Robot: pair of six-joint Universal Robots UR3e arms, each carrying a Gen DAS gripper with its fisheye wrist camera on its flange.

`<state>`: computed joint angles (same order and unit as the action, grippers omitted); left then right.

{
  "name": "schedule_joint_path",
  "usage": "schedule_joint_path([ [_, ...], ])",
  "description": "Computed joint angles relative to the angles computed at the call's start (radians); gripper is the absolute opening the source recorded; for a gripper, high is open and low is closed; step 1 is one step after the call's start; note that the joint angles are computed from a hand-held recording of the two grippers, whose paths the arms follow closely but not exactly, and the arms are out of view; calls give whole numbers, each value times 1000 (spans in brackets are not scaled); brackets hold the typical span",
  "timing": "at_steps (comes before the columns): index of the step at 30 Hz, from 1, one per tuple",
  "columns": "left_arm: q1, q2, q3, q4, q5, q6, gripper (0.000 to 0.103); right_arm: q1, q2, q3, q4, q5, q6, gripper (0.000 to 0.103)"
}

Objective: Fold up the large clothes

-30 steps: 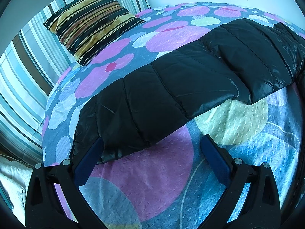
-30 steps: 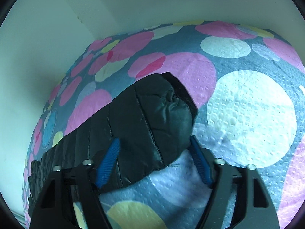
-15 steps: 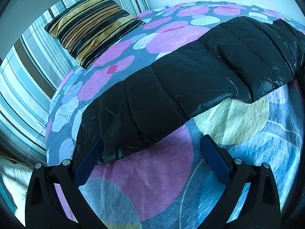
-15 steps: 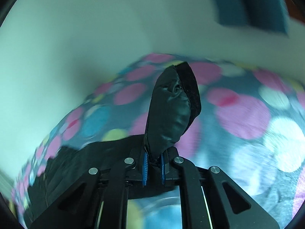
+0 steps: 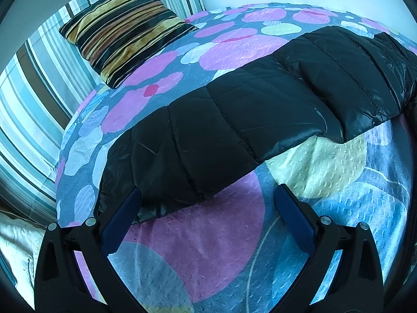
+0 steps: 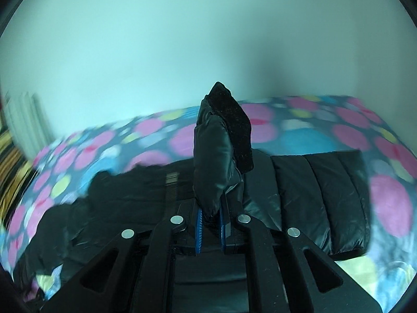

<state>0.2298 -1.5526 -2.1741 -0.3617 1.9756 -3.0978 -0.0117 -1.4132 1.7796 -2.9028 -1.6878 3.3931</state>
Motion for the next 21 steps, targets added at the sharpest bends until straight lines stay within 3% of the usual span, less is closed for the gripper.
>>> schedule_joint_path([
  [9,32,15,-16,2,-48,3,101,314,382,-432,163,-96,-53,9],
  [17,45,22,-19,-5,-69,1,101,343,541,-649,440,-33,-117,11],
  [21,50,23,-22,-2,-74,3,101,342,537,-652,473,-21,-137,14],
])
